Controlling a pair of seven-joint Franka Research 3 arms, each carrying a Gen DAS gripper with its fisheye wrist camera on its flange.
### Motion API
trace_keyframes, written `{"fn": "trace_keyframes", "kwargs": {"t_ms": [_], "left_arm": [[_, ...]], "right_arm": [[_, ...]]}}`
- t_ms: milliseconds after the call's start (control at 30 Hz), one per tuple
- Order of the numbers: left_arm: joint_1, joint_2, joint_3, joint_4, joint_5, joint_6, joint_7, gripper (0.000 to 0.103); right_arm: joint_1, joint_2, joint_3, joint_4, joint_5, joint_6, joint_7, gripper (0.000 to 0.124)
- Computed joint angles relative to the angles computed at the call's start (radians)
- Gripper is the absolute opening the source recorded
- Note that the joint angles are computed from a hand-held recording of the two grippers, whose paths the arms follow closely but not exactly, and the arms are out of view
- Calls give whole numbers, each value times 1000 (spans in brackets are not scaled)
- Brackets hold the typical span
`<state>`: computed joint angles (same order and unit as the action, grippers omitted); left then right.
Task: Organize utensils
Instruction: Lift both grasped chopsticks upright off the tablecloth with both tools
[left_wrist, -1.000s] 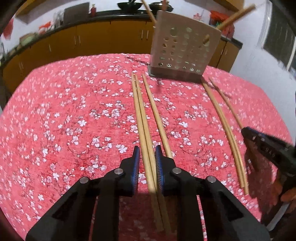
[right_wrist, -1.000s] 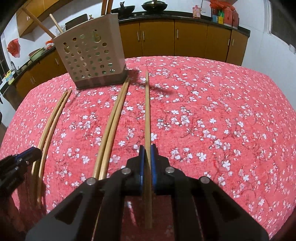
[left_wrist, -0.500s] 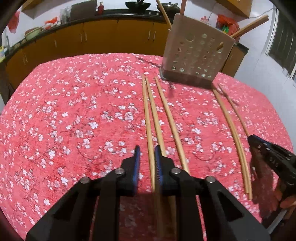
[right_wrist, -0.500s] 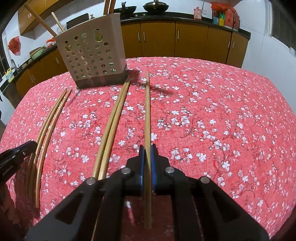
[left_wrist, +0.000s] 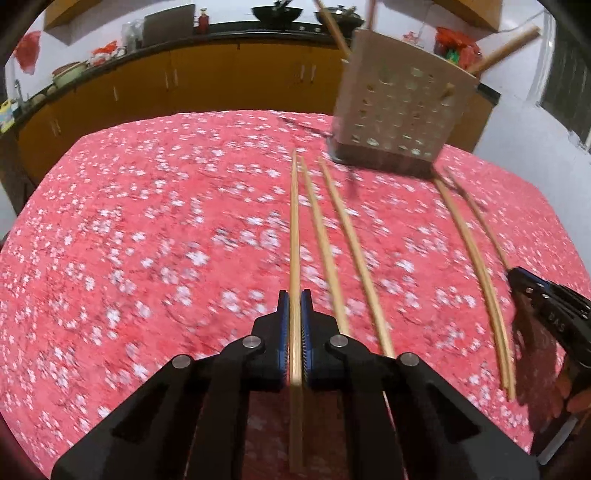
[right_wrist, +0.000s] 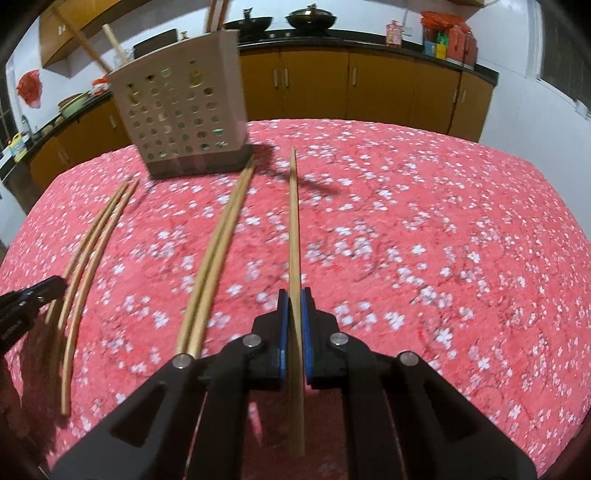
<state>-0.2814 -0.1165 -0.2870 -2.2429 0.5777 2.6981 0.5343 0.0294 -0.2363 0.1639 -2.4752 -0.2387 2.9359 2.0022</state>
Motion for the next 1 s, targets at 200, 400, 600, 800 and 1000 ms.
{"fn": "trace_keyframes", "kwargs": {"t_ms": [200,400,600,800,1000], "left_arm": [[31,-28,27,-44,-10,49,-21,8],[45,-38,14,-58,2,66,-36,8],[49,-41,11,-61,-9,72,-33,8],[52,-39,13,-62,-18,82,-30,8],[53,-44,16,-71,-38,100,-29,8]], "right_arm": [[18,19,-50,4,73,28,-28,8],[-16,25,-16,10,29,23,7,8],[-14,23,-19,7,21,23,14,8],[-12,24,-21,8,20,24,14,8],[-13,24,-19,8,19,23,16,8]]}}
